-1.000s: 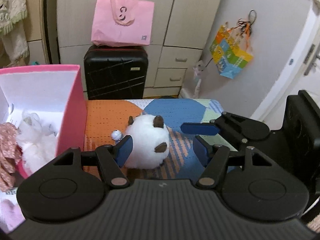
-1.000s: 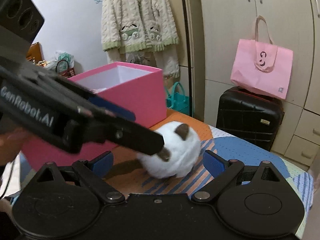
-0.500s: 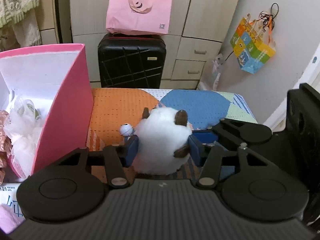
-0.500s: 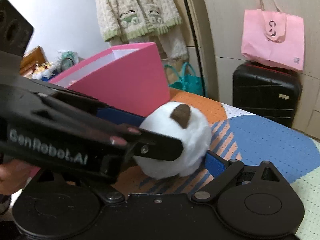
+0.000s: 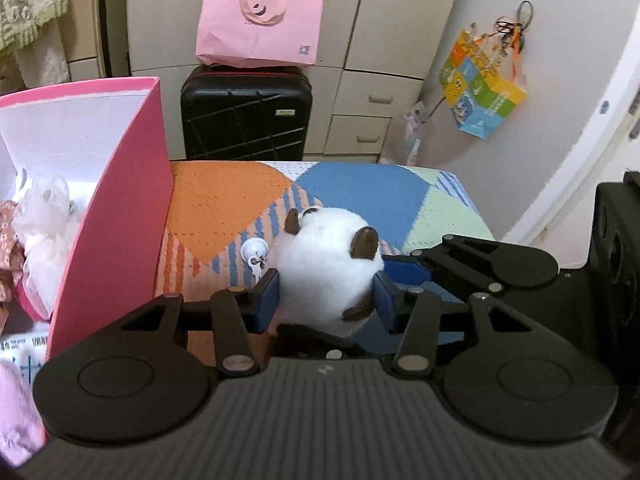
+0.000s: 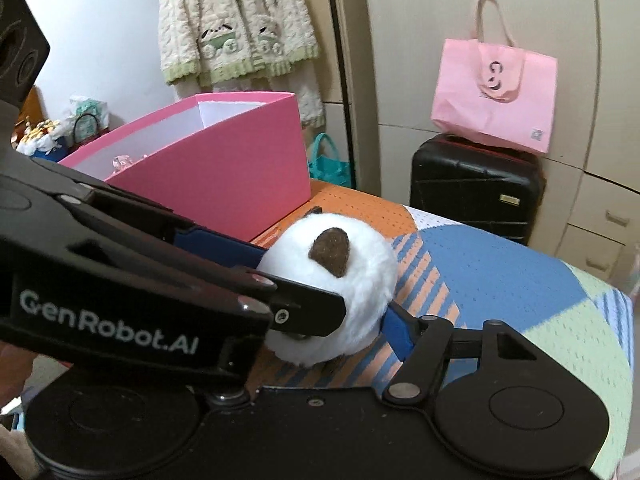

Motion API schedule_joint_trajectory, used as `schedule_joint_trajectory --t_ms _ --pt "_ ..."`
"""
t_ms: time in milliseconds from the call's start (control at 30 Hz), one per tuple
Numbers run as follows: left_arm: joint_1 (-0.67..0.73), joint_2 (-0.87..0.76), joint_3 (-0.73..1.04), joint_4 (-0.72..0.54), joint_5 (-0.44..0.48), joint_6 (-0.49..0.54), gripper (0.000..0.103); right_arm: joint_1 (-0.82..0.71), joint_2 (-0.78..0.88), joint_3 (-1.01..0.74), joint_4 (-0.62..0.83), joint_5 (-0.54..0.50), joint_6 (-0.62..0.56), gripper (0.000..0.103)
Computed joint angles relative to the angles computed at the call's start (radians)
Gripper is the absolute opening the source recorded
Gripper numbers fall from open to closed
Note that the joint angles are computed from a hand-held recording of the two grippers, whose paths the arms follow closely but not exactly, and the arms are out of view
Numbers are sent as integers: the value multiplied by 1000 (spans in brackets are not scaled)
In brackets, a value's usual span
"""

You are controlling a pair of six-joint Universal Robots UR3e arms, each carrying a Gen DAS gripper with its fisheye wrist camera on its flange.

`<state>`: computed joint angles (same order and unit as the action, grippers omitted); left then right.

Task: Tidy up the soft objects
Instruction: 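Lift the white plush cat with the left tool and carry it over the box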

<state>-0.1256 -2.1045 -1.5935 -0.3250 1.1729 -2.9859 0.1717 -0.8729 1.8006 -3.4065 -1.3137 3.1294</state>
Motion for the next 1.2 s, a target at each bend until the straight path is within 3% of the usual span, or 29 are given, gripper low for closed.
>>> schedule_joint_trajectory --t_ms 367,800,1033,1200 --pt "67 208 -208 -52 -138 109 48 101 -162 196 -70 -138 138 73" --pt "159 475 -431 -151 -240 250 48 222 -292 309 -75 -245 203 73" --pt "271 732 -550 -346 -312 431 48 340 -386 293 29 -330 242 73" --pt "407 919 -560 -665 -378 630 48 451 -401 226 126 -420 276 73"
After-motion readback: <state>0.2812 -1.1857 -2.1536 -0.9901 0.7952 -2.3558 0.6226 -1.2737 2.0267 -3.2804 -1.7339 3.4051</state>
